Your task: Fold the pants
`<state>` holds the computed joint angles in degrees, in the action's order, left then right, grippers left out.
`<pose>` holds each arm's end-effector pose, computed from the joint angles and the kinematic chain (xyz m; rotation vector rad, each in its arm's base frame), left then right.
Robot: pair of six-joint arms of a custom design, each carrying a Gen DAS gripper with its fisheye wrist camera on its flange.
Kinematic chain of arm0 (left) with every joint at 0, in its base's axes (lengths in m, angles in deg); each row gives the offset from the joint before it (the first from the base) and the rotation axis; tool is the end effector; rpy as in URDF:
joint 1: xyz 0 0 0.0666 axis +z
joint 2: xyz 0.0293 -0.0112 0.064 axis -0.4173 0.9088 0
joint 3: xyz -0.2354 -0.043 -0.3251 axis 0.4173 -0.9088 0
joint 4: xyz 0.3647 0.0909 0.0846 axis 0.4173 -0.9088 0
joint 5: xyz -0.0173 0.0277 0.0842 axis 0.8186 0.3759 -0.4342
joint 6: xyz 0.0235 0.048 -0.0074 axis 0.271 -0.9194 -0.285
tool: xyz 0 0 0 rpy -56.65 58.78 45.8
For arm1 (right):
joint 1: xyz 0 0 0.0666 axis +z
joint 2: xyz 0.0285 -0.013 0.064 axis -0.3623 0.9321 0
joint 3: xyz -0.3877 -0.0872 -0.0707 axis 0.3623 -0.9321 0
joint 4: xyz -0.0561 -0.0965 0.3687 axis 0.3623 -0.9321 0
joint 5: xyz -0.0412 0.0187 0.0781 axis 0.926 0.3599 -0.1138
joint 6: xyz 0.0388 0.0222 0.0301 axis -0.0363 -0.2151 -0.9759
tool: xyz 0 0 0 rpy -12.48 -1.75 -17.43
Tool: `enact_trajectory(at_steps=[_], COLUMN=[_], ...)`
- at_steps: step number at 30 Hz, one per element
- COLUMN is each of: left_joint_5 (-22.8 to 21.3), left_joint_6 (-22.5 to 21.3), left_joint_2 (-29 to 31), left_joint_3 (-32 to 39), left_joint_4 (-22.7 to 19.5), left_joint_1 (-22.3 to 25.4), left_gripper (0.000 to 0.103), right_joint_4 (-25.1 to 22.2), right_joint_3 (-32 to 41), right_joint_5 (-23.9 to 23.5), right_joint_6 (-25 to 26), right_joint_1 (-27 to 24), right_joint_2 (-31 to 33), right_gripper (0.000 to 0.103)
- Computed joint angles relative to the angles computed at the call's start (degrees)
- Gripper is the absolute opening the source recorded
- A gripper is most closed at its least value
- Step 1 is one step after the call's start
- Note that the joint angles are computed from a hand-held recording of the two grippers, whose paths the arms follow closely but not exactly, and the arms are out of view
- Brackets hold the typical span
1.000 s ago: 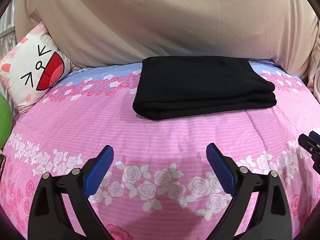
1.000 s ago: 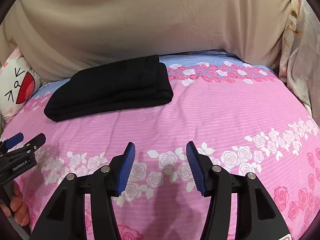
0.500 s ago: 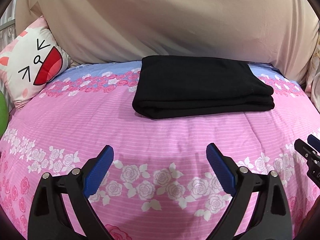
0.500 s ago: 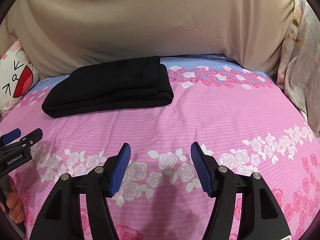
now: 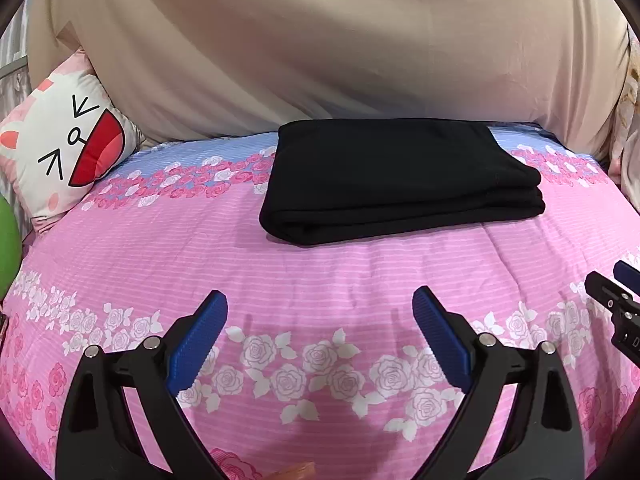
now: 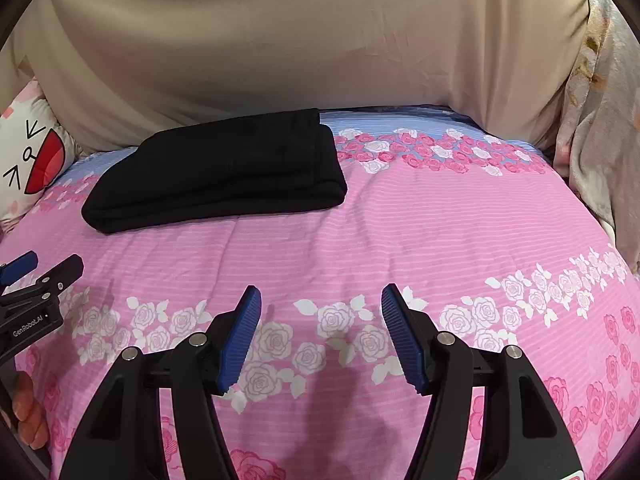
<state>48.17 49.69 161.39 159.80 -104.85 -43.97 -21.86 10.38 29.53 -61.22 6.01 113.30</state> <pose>0.5600 -0.1817 0.5152 -0.0911 2.2380 0.1639 0.5140 0.2513 0.4509 0.0593 2.2467 0.0840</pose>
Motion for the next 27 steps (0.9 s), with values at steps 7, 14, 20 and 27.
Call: enact_trajectory(at_steps=[7,14,20,27], left_joint_5=[0.0,-0.2,0.1,4.9], left_joint_6=[-0.1,-0.6,-1.5,-0.8], left_joint_2=[-0.1,-0.1,-0.4,0.1], left_joint_3=[-0.1,-0.1,-0.5,0.2], left_joint_4=[0.2,0.5,1.3,1.4], left_joint_1=[0.1,-0.1,-0.3,0.8], left_gripper=[0.091,0.091,0.091,0.098], right_joint_4=[-0.2,-0.2,-0.2,-0.2], right_joint_3=[0.1,0.1,0.1,0.1], right_joint_5=[0.1,0.3,0.2,0.2], right_joint_6=[-0.1,-0.2,-0.1,0.4], right_joint_1=[0.1,0.2,0.1,0.1], right_joint_2=[0.0,0.0,0.0,0.1], right_gripper=[0.062,0.062,0.062,0.063])
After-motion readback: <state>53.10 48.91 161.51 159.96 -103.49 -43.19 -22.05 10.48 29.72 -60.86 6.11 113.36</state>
